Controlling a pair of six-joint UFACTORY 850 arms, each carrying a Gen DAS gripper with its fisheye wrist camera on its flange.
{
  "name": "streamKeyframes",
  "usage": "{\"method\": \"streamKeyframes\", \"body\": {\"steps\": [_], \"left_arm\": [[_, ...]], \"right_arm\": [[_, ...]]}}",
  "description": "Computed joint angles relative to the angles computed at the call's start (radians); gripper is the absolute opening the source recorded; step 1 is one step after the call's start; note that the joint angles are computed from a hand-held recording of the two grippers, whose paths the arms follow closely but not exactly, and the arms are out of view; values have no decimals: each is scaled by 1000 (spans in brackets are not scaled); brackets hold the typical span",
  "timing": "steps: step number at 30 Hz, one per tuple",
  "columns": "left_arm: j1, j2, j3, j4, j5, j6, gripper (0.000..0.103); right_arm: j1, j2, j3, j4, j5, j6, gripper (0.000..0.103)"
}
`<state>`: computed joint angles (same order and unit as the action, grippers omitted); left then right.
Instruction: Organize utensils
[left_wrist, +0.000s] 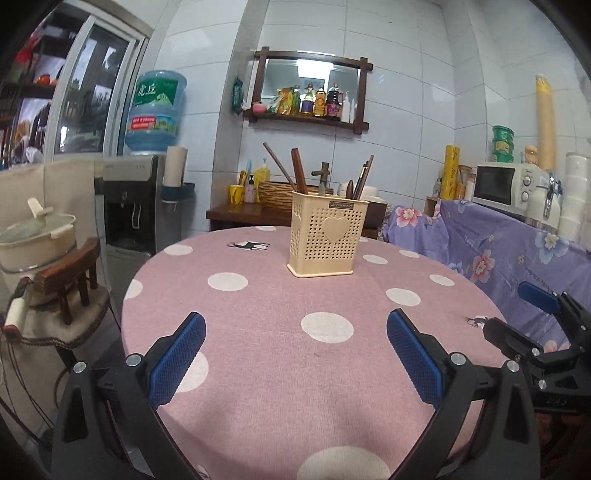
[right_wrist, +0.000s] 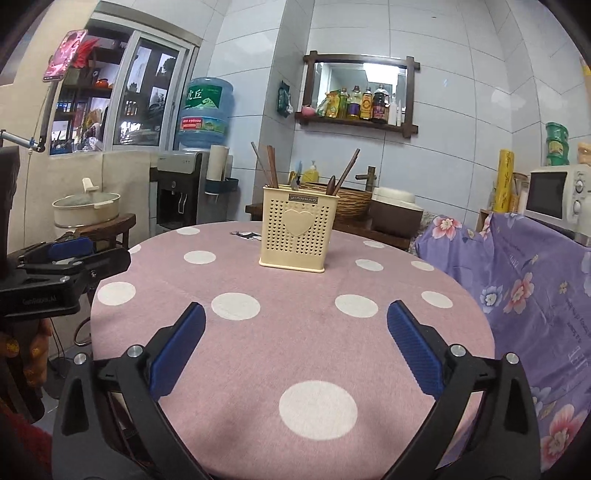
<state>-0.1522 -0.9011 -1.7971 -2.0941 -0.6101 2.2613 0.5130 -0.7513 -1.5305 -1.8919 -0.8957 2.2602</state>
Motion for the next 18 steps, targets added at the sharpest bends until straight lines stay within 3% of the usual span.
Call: {"method": "streamKeyframes", "body": {"steps": [6,18], "left_arm": [[2,29,66,-96,-15,105,98],[11,39,90,-136,-58,117,98]], "right_arm": [[-4,33,39,6,-8,79,97],[-7,37,40,-9,8,99,97]]}}
